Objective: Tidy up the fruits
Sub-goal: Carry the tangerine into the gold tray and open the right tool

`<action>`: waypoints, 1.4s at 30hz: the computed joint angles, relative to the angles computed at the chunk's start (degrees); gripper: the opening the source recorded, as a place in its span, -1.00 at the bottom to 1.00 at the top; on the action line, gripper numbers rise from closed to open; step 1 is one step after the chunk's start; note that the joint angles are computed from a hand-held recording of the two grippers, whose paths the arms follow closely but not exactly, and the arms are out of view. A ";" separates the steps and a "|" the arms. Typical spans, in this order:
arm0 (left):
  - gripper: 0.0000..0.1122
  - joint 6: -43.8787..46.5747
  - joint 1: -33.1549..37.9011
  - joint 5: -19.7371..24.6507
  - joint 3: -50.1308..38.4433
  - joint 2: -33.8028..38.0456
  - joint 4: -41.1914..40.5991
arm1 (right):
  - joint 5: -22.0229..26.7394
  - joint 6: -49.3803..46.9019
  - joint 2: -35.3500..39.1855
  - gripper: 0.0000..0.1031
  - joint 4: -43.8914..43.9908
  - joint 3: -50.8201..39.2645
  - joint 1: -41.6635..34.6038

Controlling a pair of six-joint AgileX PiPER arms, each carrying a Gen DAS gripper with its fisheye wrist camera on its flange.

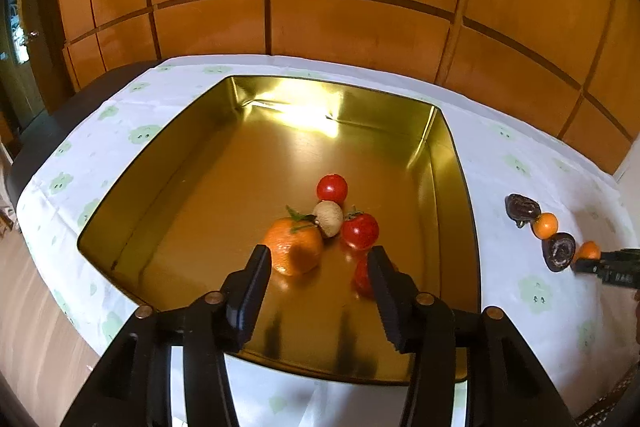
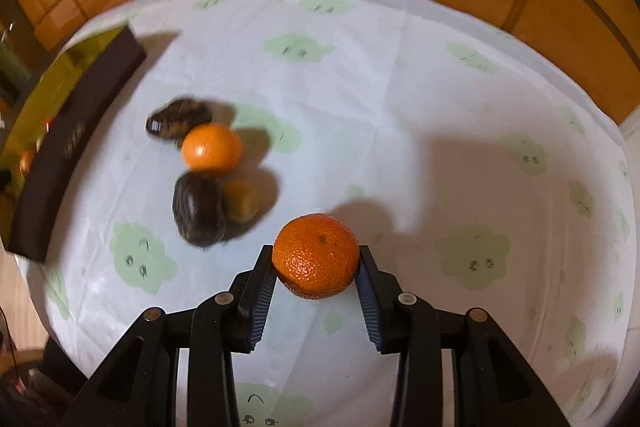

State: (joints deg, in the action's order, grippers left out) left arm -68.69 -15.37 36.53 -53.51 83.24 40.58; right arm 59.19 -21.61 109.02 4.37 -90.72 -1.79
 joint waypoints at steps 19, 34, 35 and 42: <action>-0.09 -8.04 -0.50 -0.02 5.90 -4.94 4.77 | 3.03 -1.13 -3.93 -0.24 13.81 -4.64 19.97; -0.08 -8.85 2.58 -1.88 8.00 -6.40 4.84 | 5.42 0.61 4.89 -0.22 7.56 -12.12 33.37; -0.08 -8.70 2.91 -2.02 8.04 -6.43 4.71 | 5.01 0.79 4.65 -0.22 6.56 -11.43 33.57; -0.08 -8.60 2.82 -1.87 8.01 -6.48 4.98 | 2.32 1.56 3.14 -0.21 6.28 -7.65 33.36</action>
State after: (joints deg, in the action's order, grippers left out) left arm -77.29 -12.55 34.66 -45.50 76.77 45.56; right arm 61.51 -20.05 112.15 10.65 -98.37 31.57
